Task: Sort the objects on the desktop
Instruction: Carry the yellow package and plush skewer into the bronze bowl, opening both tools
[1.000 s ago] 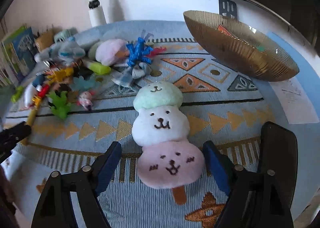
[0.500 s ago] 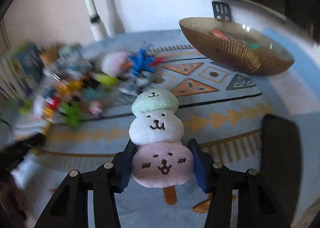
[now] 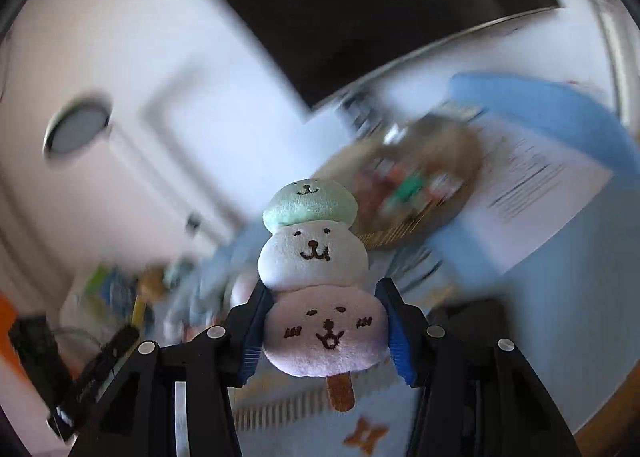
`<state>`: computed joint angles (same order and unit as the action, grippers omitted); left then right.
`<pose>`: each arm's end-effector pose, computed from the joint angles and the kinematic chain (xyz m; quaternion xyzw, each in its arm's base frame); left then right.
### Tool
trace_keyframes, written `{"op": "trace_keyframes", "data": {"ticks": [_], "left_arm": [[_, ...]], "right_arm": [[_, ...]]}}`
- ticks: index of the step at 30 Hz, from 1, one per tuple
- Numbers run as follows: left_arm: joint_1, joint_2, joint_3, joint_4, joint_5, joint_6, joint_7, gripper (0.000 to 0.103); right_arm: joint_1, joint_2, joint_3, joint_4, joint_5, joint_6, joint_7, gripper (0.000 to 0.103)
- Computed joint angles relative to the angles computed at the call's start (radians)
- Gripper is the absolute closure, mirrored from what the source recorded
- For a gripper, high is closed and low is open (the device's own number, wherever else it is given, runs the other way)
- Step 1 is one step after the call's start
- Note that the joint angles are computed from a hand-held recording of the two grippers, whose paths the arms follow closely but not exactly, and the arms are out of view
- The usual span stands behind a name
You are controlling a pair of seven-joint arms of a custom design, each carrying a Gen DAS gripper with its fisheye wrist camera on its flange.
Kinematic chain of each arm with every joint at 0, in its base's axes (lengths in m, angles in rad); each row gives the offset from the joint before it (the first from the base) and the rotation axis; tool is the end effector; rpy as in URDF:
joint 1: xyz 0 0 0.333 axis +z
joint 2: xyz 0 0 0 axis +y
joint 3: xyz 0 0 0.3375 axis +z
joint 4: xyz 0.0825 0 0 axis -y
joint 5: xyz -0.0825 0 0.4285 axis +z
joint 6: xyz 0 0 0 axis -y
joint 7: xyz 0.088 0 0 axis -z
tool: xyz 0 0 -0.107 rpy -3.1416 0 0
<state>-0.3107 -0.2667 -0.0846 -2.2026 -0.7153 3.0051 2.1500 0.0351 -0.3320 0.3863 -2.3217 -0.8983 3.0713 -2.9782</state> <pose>0.5244 -0.1722 0.6140 -0.4956 0.6932 -0.4668 0.2365 0.4447 0.2882 0.5584 -0.4737 0.7096 -0.1603 0.4964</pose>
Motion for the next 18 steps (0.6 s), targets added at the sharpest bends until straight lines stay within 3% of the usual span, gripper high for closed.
{"op": "trace_keyframes", "data": {"ticks": [2, 5, 7, 10, 12, 14, 18], "left_arm": [[-0.049, 0.075, 0.025, 0.102, -0.068, -0.019, 0.067, 0.082], [-0.051, 0.212, 0.012, 0.292, -0.169, -0.114, 0.109, 0.082], [-0.033, 0.317, -0.015, 0.424, -0.189, -0.171, 0.078, 0.082], [-0.018, 0.452, -0.054, 0.573, -0.150, -0.166, -0.009, 0.081], [-0.014, 0.544, -0.073, 0.673, -0.120, -0.161, -0.081, 0.065], [-0.011, 0.615, -0.071, 0.760, -0.052, -0.226, -0.180, 0.063], [0.087, 0.627, -0.163, 0.780, -0.131, -0.318, -0.156, 0.063]], "right_arm": [[-0.098, -0.037, 0.045, 0.002, -0.043, -0.016, 0.121, 0.051], [-0.161, -0.015, 0.065, 0.047, -0.093, -0.068, 0.231, 0.051], [-0.123, 0.045, 0.029, 0.100, -0.064, -0.134, 0.194, 0.051], [-0.065, 0.148, -0.036, 0.176, -0.003, -0.145, 0.133, 0.049], [-0.009, 0.216, -0.095, 0.220, 0.107, -0.127, 0.002, 0.045], [0.060, 0.232, -0.162, 0.216, 0.251, -0.108, -0.138, 0.035], [0.085, 0.153, -0.192, 0.131, 0.210, -0.085, -0.056, 0.028]]}}
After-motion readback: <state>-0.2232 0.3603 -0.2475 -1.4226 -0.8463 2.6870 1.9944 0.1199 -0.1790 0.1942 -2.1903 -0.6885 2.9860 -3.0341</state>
